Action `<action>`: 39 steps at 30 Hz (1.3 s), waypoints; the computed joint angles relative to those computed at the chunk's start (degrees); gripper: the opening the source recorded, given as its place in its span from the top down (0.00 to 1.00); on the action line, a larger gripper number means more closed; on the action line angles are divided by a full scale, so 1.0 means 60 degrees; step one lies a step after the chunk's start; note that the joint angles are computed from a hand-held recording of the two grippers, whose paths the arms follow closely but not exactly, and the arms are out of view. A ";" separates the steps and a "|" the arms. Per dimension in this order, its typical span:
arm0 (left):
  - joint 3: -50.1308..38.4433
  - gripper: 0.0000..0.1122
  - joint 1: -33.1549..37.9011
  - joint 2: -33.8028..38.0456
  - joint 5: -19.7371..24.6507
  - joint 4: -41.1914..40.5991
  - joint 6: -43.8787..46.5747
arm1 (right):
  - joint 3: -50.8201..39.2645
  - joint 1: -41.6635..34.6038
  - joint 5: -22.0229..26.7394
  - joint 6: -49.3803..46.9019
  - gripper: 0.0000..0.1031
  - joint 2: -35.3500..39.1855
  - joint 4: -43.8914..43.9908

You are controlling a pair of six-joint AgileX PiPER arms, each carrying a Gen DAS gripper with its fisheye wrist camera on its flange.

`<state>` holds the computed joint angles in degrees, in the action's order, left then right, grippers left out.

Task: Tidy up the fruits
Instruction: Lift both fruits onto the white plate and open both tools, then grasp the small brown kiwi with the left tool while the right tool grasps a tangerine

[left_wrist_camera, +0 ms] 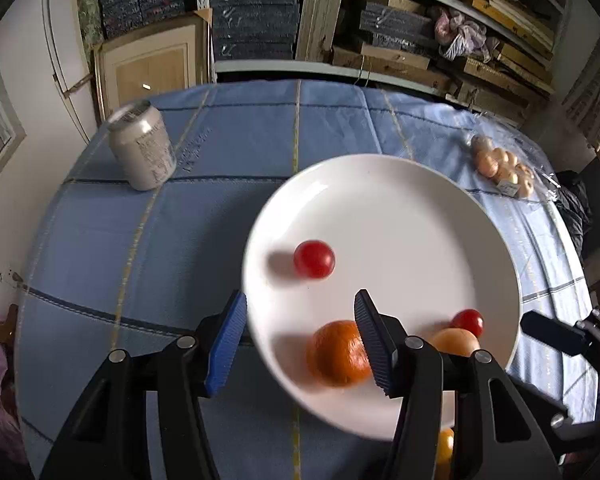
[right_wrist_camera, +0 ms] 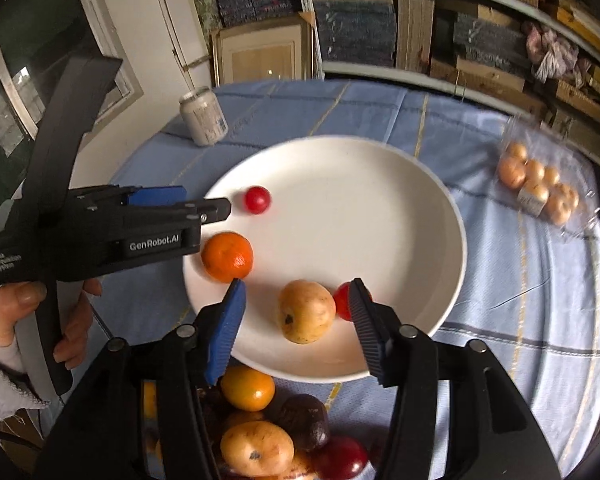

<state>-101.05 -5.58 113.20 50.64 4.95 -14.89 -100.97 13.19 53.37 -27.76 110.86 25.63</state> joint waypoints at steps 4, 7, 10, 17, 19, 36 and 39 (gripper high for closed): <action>0.1035 0.46 -0.0135 -0.1017 -0.0245 0.0175 -0.0059 | 0.0880 -0.0036 -0.0362 -0.0433 0.48 -0.1000 -0.0192; 0.2209 0.41 -0.0297 -0.1965 -0.0598 0.0416 -0.0275 | 0.1817 -0.0171 -0.0626 -0.0690 0.41 -0.1830 -0.0234; 0.3514 0.40 -0.0498 -0.2942 -0.0803 0.0600 -0.0452 | 0.2919 -0.0333 -0.0846 -0.0977 0.40 -0.2634 -0.0269; 0.6017 0.36 -0.1082 -0.4552 -0.0793 0.0499 -0.1006 | 0.5007 -0.1023 -0.0577 -0.1494 0.33 -0.3964 0.0195; 0.6730 0.35 -0.1299 -0.4982 -0.0870 0.0527 -0.1313 | 0.5661 -0.1548 -0.0326 -0.1836 0.33 -0.4348 0.0701; 0.8779 0.36 -0.2251 -0.5683 -0.1606 0.0354 -0.1622 | 0.7324 -0.2945 0.0338 -0.2442 0.32 -0.5340 0.0931; 0.8780 0.40 -0.2184 -0.5595 -0.1738 0.0085 -0.1325 | 0.7275 -0.3078 0.0406 -0.2428 0.31 -0.5284 0.0899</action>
